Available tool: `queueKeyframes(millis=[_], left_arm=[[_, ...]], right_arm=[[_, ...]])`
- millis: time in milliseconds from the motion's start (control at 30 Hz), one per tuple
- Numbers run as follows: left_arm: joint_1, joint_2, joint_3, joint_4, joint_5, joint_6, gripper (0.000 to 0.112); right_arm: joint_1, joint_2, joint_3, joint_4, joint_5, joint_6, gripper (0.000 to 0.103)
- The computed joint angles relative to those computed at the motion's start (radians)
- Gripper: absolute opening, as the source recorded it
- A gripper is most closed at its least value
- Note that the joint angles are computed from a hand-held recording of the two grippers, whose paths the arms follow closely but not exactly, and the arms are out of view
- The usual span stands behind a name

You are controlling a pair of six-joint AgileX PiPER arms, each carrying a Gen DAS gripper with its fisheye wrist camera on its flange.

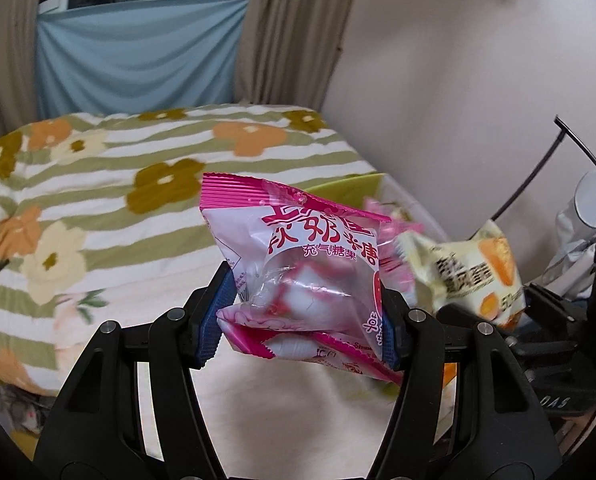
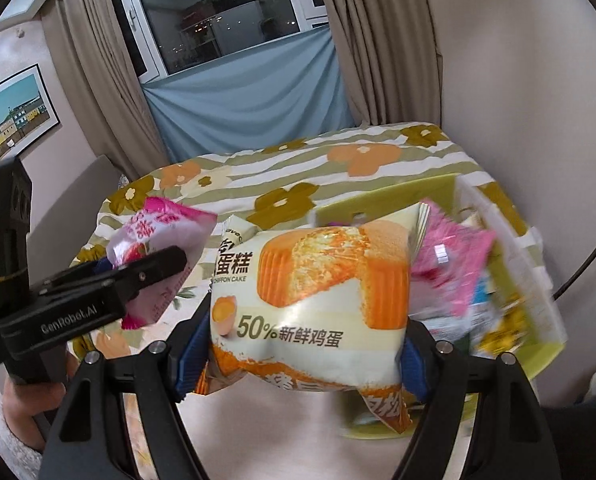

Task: Organize snacks
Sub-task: 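Carry the pink candy bag into the box while the right tool drops the egg-cake packet in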

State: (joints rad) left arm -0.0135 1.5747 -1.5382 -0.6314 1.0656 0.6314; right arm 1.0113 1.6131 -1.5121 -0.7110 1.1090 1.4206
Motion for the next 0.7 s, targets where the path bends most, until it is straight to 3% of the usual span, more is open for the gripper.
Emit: queueKeyframes(millis=[167,400,433,533,700], left_arm=[[-0.281,0.004,-0.007,0.165,-0.128,-0.263,0.058],[-0.524,0.123,-0.089,0.412,-0.19,-0.598,0.061],[-0.539,0.136,-0.092,0.418,-0.198,-0.616,0.066],[-0.588,0.159,-0.098,0.511,-0.207,-0.721,0.098],[-0.608,0.11,-0.027,0.579,-0.227,-0.773,0.102]], right_arm=[[-0.081,-0.206,0.224,0.045,-0.046,-0.104,0.074],[-0.287,-0.431,0.437,0.225,-0.148,-0.363,0.074],[-0.312,-0.45,0.451,0.251,-0.155,-0.4,0.074],[-0.382,-0.499,0.5,0.323,-0.181,-0.496,0.074],[-0.443,-0.558,0.558,0.387,-0.203,-0.547,0.074]])
